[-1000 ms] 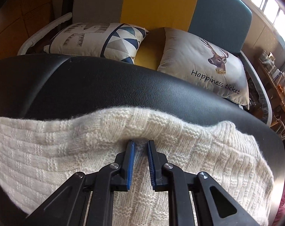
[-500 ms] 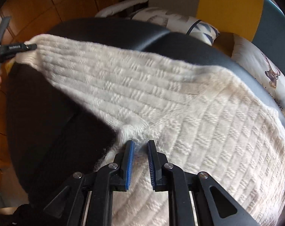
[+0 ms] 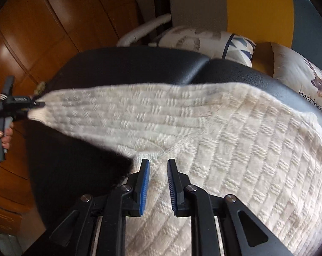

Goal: Fold clothes

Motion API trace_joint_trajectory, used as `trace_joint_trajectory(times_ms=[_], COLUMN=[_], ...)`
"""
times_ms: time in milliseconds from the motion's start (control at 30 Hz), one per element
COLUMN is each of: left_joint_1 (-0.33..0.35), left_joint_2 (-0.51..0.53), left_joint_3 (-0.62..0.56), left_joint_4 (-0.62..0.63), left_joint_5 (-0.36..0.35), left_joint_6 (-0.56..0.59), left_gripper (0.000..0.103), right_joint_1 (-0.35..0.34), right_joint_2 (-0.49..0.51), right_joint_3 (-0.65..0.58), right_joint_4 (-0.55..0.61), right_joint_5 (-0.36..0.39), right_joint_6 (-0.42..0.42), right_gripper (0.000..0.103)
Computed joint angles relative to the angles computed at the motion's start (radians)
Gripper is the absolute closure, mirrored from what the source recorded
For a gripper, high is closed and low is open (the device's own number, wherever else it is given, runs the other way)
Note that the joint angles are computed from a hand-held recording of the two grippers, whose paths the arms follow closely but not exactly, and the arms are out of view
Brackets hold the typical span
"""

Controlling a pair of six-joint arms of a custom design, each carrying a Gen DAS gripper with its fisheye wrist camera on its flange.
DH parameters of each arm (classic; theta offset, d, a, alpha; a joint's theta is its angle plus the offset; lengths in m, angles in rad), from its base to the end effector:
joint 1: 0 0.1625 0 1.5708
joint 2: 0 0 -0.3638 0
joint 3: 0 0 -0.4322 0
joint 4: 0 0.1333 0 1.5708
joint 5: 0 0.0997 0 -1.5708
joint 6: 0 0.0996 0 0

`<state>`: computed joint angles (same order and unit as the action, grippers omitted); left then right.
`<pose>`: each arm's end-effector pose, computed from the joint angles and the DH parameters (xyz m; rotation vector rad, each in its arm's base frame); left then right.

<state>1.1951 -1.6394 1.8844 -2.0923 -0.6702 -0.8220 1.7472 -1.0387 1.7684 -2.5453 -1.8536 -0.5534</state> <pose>0.0105 -0.5493 0.3883 -0.6838 2.2890 -0.9235 0.2138 -0.5984 0.1192 0.9559 -2.6400 0.2643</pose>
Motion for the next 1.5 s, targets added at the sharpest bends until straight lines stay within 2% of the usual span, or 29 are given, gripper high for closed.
trace_joint_trajectory(times_ms=[100,167,267,433,567,600,733,833,900,933,1000,1067,1100,1167,1267,1400,1467,1500], left_joint_1=[-0.008,-0.006,0.023,0.067,0.045,0.037,-0.003,-0.050,-0.111,-0.144,-0.214,-0.272,-0.300,-0.346,-0.405,-0.462,-0.478,-0.488], left_joint_2=[-0.073,-0.104,-0.134,-0.177,-0.153,-0.143,-0.110,-0.137,-0.165,-0.176,-0.190,-0.167,-0.140,-0.059,0.067,0.284,0.343,0.383], left_joint_3=[0.027,0.032,0.046,0.084,0.111,0.113,0.096,0.119,0.140,0.160,0.209,0.232,0.241,0.245,0.246,0.205,0.195,0.183], left_joint_4=[0.047,0.108,0.110,0.105,0.157,0.172,0.278,0.259,0.271,0.228,0.081,0.001,-0.050,-0.140,-0.232,-0.296,-0.270,-0.257], left_joint_5=[0.030,0.052,0.007,-0.082,-0.024,0.000,0.088,0.104,0.145,0.143,0.112,0.071,0.045,-0.023,-0.116,-0.216,-0.246,-0.253], left_joint_6=[-0.038,-0.071,-0.087,-0.129,-0.155,-0.169,-0.285,-0.327,-0.364,-0.329,-0.199,-0.113,-0.062,0.029,0.125,0.221,0.205,0.186], left_gripper=[0.076,0.076,0.076,0.076,0.076,0.079,0.085,0.084,0.084,0.084,0.077,0.072,0.071,0.071,0.071,0.071,0.071,0.071], right_joint_1=[-0.015,-0.020,-0.024,-0.046,-0.054,-0.056,-0.056,-0.057,-0.078,-0.098,-0.140,-0.209,-0.246,-0.316,-0.413,-0.486,-0.527,-0.547], right_joint_2=[-0.075,-0.074,-0.085,-0.147,-0.137,-0.128,-0.086,-0.101,-0.170,-0.225,-0.337,-0.495,-0.575,-0.721,-0.906,-1.009,-1.056,-1.081], right_joint_3=[0.076,0.081,0.108,0.174,0.169,0.161,0.137,0.136,0.180,0.213,0.275,0.358,0.393,0.454,0.515,0.577,0.607,0.629], right_joint_4=[-0.029,-0.047,-0.066,-0.105,-0.117,-0.112,-0.136,-0.122,-0.126,-0.117,-0.091,-0.047,-0.017,0.025,0.123,0.152,0.156,0.140], right_joint_5=[0.027,-0.011,-0.057,-0.053,-0.103,-0.110,-0.125,-0.113,-0.042,-0.004,0.072,0.140,0.174,0.192,0.143,0.035,-0.013,0.007], right_joint_6=[0.000,0.002,0.033,0.033,0.063,0.073,0.063,0.075,0.095,0.107,0.128,0.138,0.139,0.119,0.061,0.020,-0.005,-0.025], right_gripper=[0.086,0.085,0.085,0.085,0.085,0.085,0.085,0.085,0.085,0.085,0.085,0.085,0.083,0.080,0.080,0.080,0.080,0.080])
